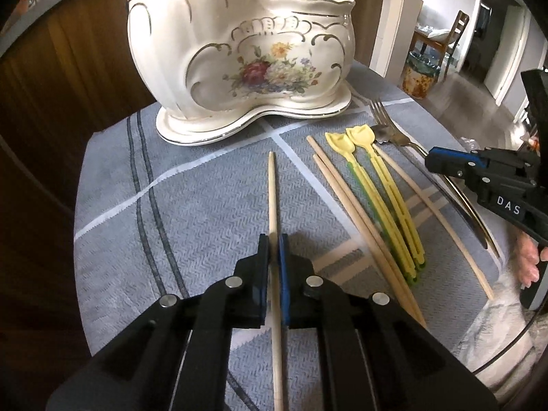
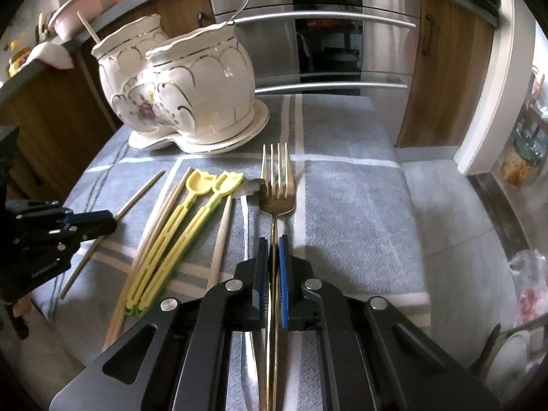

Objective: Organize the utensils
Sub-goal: 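Grasp another wooden chopstick with the left gripper while the right gripper grasps another gold fork, then lift the chopstick into the tall pot and open the left gripper while the right carries the fork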

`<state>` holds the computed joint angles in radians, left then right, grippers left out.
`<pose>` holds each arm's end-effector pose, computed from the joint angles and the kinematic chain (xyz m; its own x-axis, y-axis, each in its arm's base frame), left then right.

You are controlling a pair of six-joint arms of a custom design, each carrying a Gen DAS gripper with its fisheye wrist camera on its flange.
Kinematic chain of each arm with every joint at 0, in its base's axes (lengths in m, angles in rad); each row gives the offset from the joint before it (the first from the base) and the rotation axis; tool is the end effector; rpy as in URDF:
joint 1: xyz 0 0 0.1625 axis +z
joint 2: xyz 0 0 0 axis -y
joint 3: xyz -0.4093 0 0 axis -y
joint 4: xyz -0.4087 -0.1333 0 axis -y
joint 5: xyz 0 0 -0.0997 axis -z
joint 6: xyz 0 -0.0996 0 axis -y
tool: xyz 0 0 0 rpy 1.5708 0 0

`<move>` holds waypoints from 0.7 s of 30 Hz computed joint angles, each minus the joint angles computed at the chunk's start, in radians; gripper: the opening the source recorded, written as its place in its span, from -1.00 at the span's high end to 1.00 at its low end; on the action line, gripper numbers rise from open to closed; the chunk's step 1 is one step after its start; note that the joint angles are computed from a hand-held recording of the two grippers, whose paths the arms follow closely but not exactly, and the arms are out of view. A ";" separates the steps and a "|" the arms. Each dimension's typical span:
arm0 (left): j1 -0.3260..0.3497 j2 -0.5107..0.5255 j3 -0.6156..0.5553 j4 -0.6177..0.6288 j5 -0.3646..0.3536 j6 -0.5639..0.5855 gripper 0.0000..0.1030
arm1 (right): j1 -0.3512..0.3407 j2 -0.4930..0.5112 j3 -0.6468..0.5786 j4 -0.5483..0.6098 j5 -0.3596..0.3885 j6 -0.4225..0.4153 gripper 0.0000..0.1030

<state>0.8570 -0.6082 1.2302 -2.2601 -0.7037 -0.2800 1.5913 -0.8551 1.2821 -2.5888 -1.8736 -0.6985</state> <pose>-0.3472 -0.7204 0.1006 -0.6828 0.1615 -0.7125 0.4833 0.8312 -0.2749 0.1195 -0.7740 0.2787 -0.7225 -0.4217 0.5479 -0.6289 0.7300 -0.2675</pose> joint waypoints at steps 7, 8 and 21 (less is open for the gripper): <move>0.000 -0.002 0.019 -0.048 0.009 0.019 0.74 | 0.007 0.026 -0.024 -0.010 -0.025 -0.019 0.80; 0.001 -0.005 0.024 -0.056 0.005 0.019 0.72 | 0.006 0.027 -0.030 -0.002 -0.021 -0.013 0.80; 0.006 -0.030 0.080 -0.188 -0.020 0.087 0.91 | -0.011 -0.014 0.005 -0.035 0.072 0.012 0.87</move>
